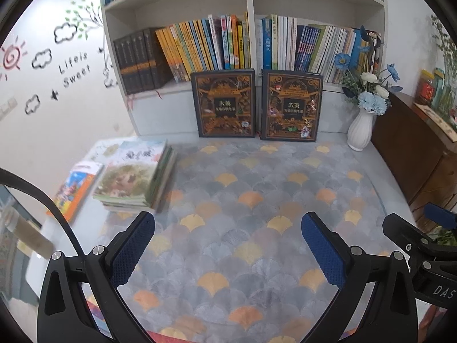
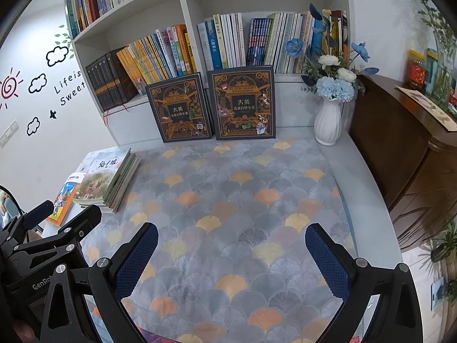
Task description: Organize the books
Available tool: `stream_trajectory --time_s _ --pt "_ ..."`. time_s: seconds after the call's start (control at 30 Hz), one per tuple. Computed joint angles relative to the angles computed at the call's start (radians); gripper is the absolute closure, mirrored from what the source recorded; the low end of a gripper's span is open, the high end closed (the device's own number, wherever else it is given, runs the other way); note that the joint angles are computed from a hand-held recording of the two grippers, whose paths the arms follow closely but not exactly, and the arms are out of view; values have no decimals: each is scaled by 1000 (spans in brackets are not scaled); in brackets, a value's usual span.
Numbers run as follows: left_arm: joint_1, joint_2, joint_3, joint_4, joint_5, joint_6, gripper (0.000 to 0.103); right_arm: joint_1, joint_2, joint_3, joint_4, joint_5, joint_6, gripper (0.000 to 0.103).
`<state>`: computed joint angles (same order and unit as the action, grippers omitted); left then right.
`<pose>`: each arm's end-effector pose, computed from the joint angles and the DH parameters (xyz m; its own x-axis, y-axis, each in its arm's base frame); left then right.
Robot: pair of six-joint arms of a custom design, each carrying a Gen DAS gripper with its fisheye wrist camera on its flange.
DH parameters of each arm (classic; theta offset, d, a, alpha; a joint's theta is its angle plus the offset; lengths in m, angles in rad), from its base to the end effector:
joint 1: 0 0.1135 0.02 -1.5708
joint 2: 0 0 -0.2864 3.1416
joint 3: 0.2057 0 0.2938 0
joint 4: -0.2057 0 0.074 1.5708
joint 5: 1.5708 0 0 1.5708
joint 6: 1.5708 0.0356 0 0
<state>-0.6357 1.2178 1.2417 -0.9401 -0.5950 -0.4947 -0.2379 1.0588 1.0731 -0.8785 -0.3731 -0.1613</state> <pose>0.2292 -0.1443 0.3670 -0.6649 0.0020 -0.7470 -0.1120 0.9884 0.1023 0.2324 -0.0430 0.3458 -0.7279 0.0226 -0.6853 -0.1291 0.9771 0.1694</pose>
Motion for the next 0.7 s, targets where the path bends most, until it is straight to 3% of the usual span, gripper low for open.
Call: stream_trajectory --time_s 0.7 --pt "14 -14 -2 0 -3 24 0 6 -4 0 4 12 13 0"
